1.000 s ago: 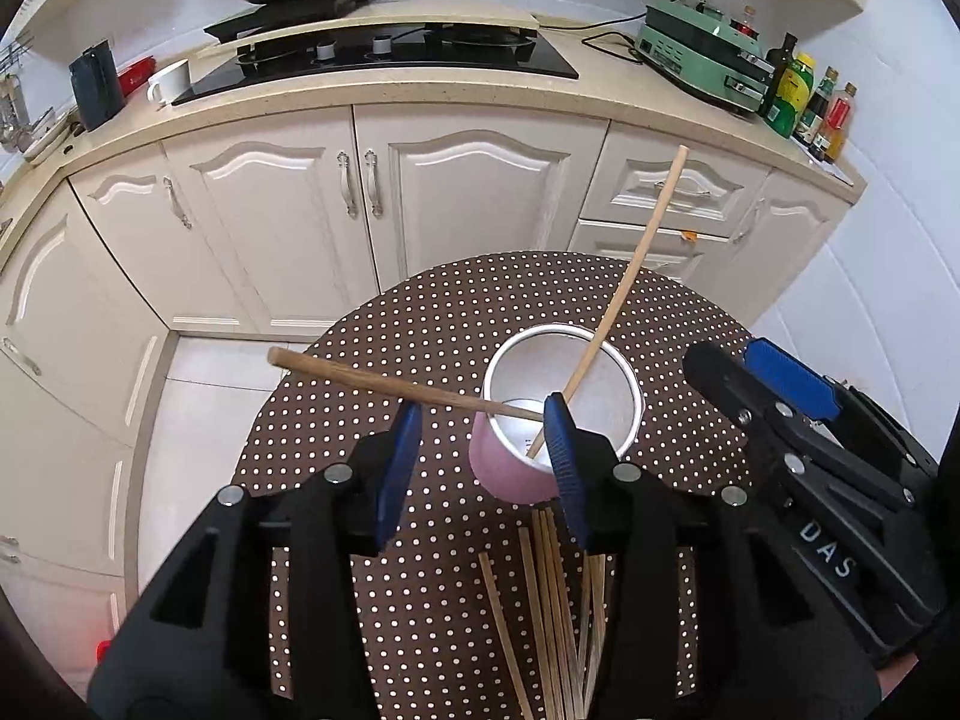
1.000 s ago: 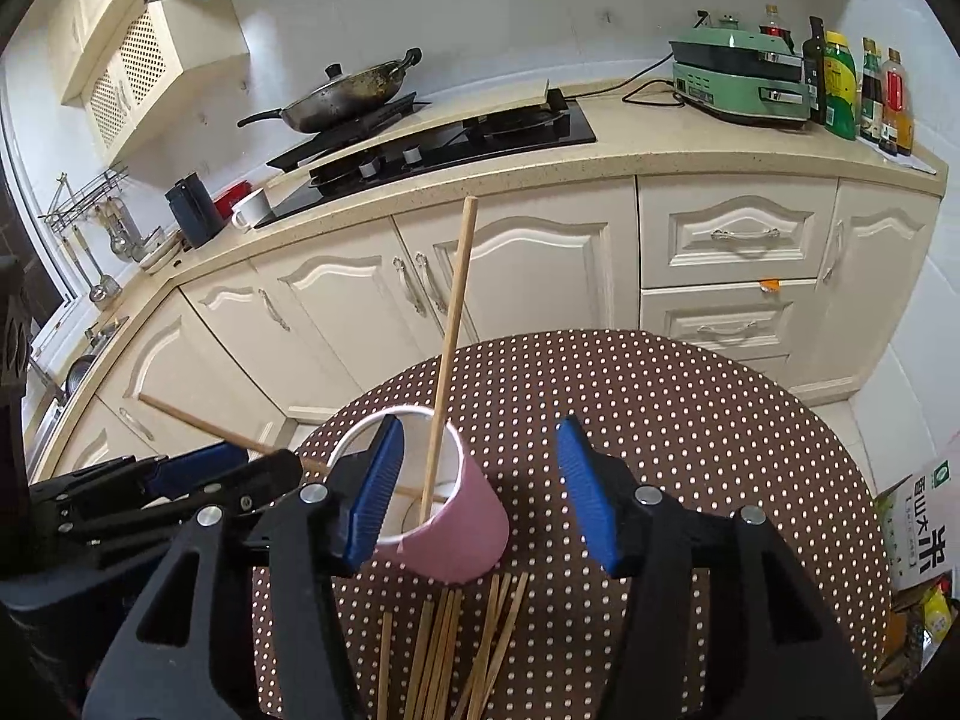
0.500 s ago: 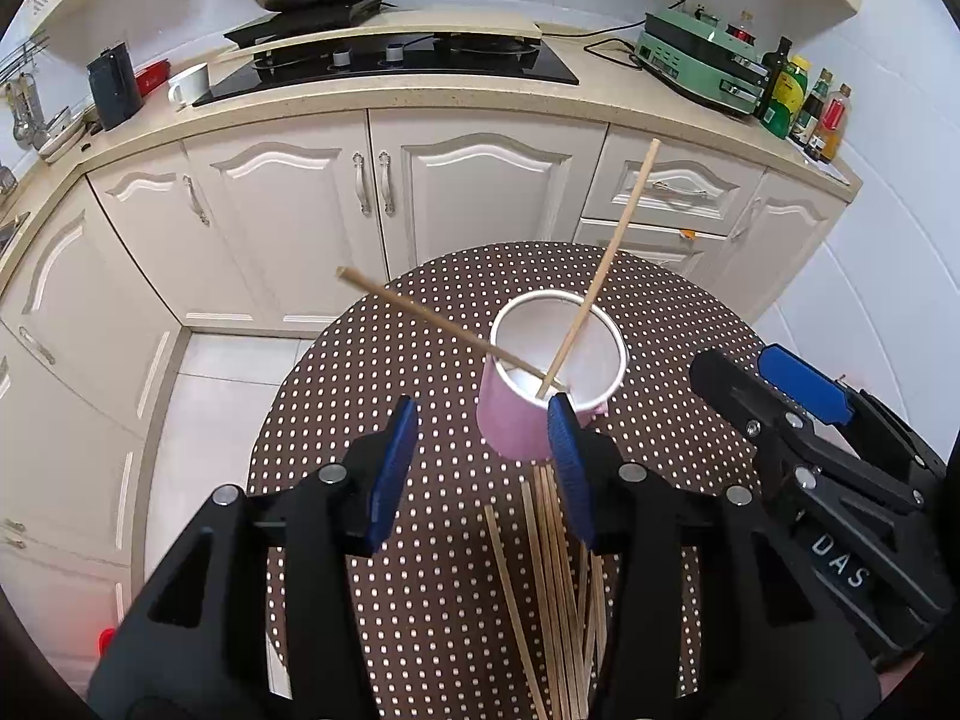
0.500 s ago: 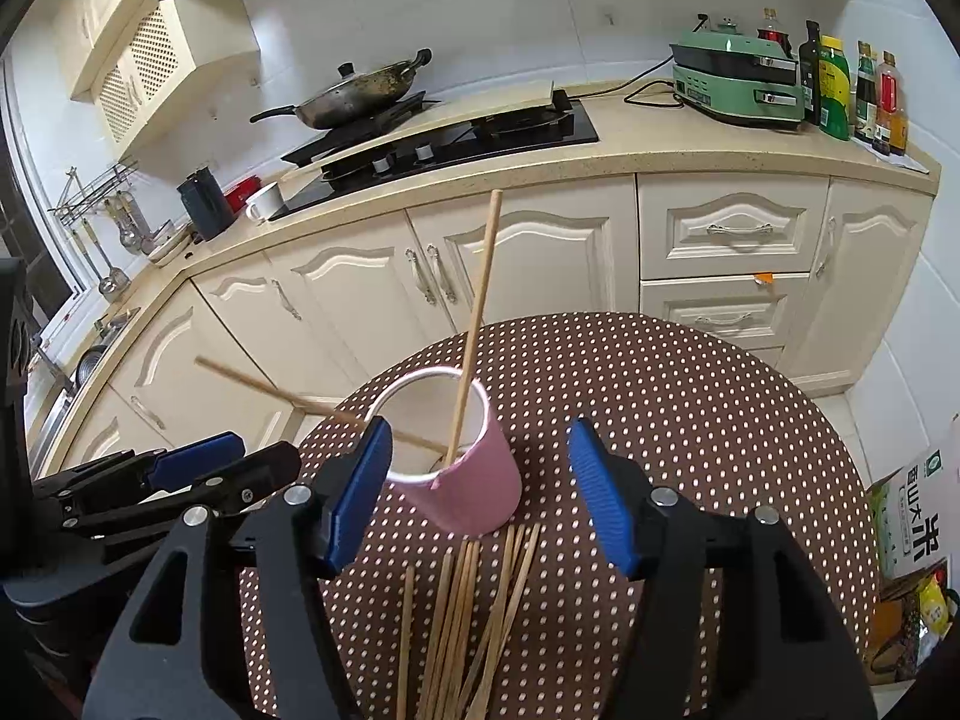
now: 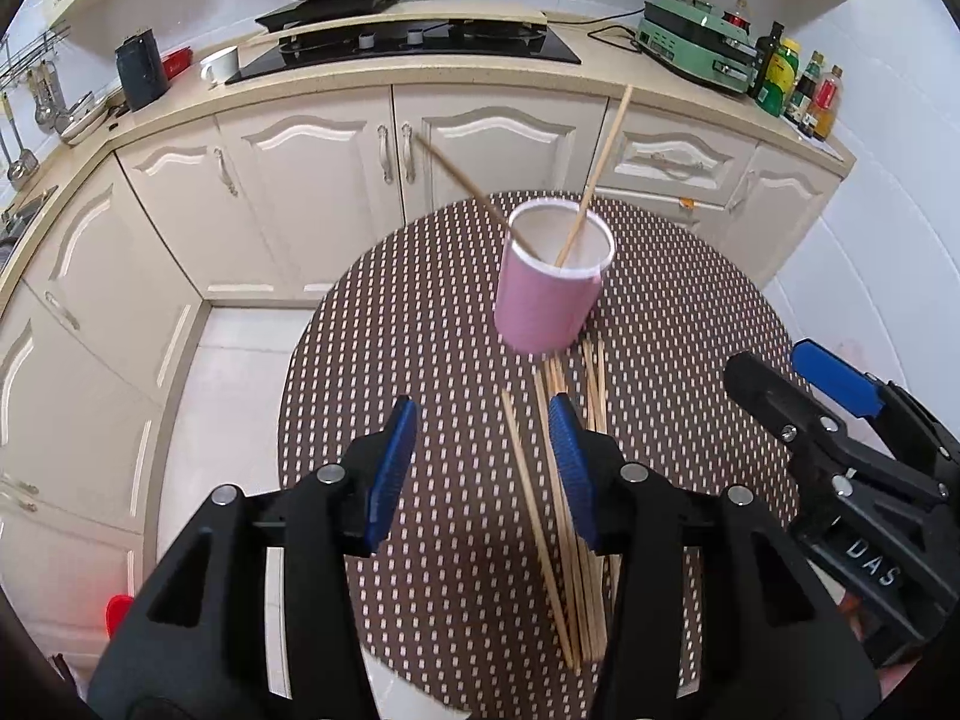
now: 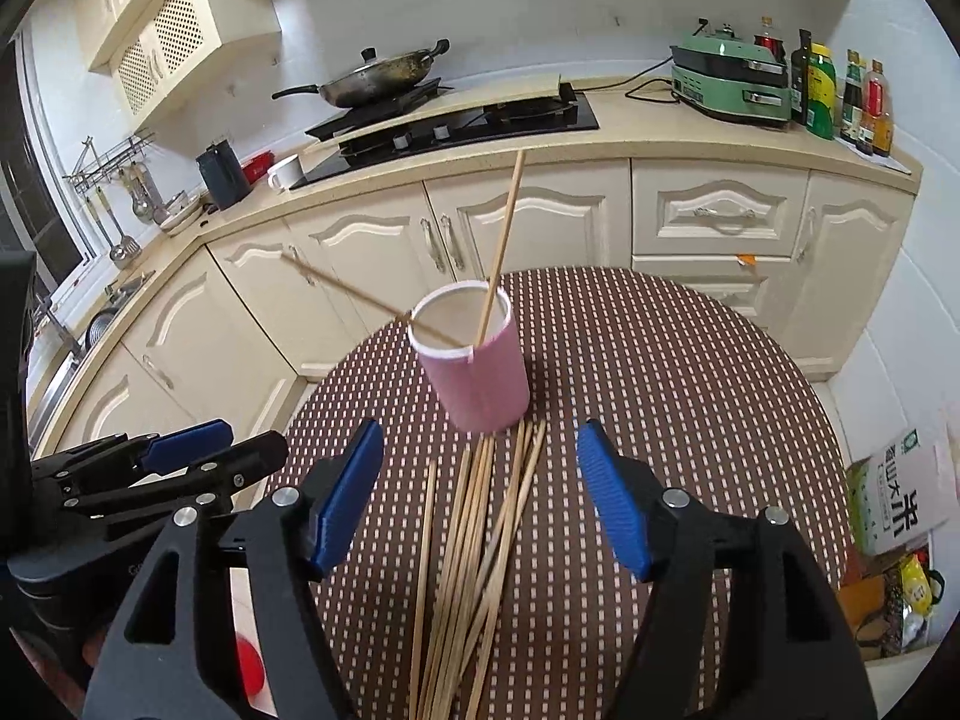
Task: Organize utensils
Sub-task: 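Move both open tools back down to the chopstick pile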
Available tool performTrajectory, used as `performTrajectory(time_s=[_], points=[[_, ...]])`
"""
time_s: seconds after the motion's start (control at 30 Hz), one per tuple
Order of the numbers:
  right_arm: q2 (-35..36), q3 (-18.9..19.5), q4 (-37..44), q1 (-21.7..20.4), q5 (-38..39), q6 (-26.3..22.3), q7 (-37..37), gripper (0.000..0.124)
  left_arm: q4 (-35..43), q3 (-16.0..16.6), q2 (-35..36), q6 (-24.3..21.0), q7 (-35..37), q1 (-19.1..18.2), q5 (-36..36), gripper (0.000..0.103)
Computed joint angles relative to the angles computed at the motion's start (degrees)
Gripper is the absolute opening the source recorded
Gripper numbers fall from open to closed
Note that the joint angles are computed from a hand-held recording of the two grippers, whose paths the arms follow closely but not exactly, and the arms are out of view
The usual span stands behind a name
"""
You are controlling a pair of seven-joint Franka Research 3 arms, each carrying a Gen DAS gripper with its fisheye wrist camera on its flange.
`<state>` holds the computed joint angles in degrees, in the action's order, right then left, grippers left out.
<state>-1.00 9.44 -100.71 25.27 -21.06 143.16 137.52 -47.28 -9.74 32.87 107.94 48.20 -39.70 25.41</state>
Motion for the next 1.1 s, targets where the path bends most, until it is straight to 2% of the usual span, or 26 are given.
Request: performTrajectory(time_s=[0.03, 0.2, 0.43, 0.57, 0.9, 1.0, 1.1], points=[[-0.7, 0.2, -0.7, 0.2, 0.0, -0.5, 0.4, 0.065, -4.3, -0.3, -2.6, 1.3, -1.0, 0.3, -0.3, 0.046], [-3.5, 1.5, -4.2, 0.4, -0.1, -2.0, 2.1, 0.066, -15.7, -2.5, -9.5, 4.2, -3.9, 1.9, -0.1, 0.046], [-5.3, 3.0, -7.6, 0.3, 1.9, -2.6, 2.3, 0.066, -24.9, -5.4, -14.9, 7.2, -6.9, 4.0, -0.7, 0.047], [-5.2, 2.9, -8.9, 0.6, 6.1, -2.9, 0.7, 0.066, -29.1, -6.6, -16.9, 9.0, -7.3, 5.1, -1.5, 0.048], [-3.6, 1.8, -11.7, 0.8, 17.6, 0.5, -4.6, 0.029, -33.6, -7.8, -17.2, 12.3, -6.8, 7.3, -5.1, 0.05], [-2.5, 1.3, -11.8, 1.0, 20.7, 1.9, -7.1, 0.022, -33.3, -7.8, -16.0, 12.2, -5.7, 7.7, -6.5, 0.05], [-1.1, 1.0, -10.8, 0.9, 20.9, 1.6, -7.5, 0.02, -33.1, -7.7, -14.9, 12.4, -4.9, 8.2, -7.9, 0.05]])
